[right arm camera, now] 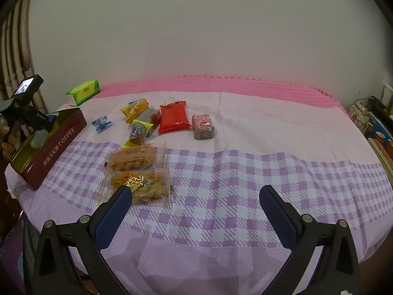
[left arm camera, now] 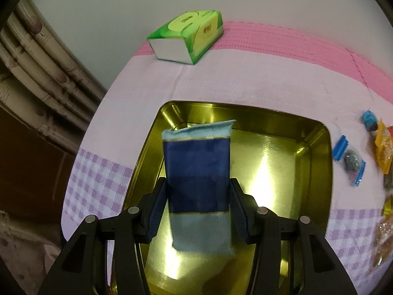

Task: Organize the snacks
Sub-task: 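Carry the wafer pack into the gold tin and open the left tool, then grasp the blue-ended wrapped candy with the right tool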

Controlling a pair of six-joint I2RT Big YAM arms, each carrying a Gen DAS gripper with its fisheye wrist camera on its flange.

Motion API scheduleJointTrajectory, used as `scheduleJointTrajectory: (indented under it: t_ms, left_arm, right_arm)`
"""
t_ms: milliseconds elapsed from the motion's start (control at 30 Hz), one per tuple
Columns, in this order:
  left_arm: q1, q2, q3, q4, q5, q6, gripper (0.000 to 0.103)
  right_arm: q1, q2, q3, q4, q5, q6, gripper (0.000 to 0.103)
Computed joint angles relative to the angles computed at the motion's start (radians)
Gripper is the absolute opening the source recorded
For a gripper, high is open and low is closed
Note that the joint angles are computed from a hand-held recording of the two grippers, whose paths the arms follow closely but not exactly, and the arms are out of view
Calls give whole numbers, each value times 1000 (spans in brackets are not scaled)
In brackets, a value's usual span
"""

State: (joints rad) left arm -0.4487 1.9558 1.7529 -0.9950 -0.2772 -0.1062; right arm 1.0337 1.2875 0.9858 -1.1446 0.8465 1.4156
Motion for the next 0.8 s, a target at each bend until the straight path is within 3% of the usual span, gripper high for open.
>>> scheduleJointTrajectory:
  t_ms: [333,433,567,667,733,800]
  left_arm:
    - [-3,-6,-8,23,-30,26,51]
    - [-4,-48,-44,47,-16,8,51]
    - [-4,-138,-119,75,34,-30,52]
    - [-1,-228,-203,94,41,-91,63]
    - [1,-288,-263,110,23,-132,67]
    - [4,-345,-324,144,-7,-150,68]
  right_arm:
    - [-1,-6,-4,24,-3,-20,103]
    - [-11,-45,-31,177,-42,-153,103]
    - [-61,-29,27,342,-125,-459,103]
    - [-145,25,103,479,-294,-681,103]
    - [-195,71,149,527,-377,-788,103]
    - [-245,147,224,519,-447,-899,103]
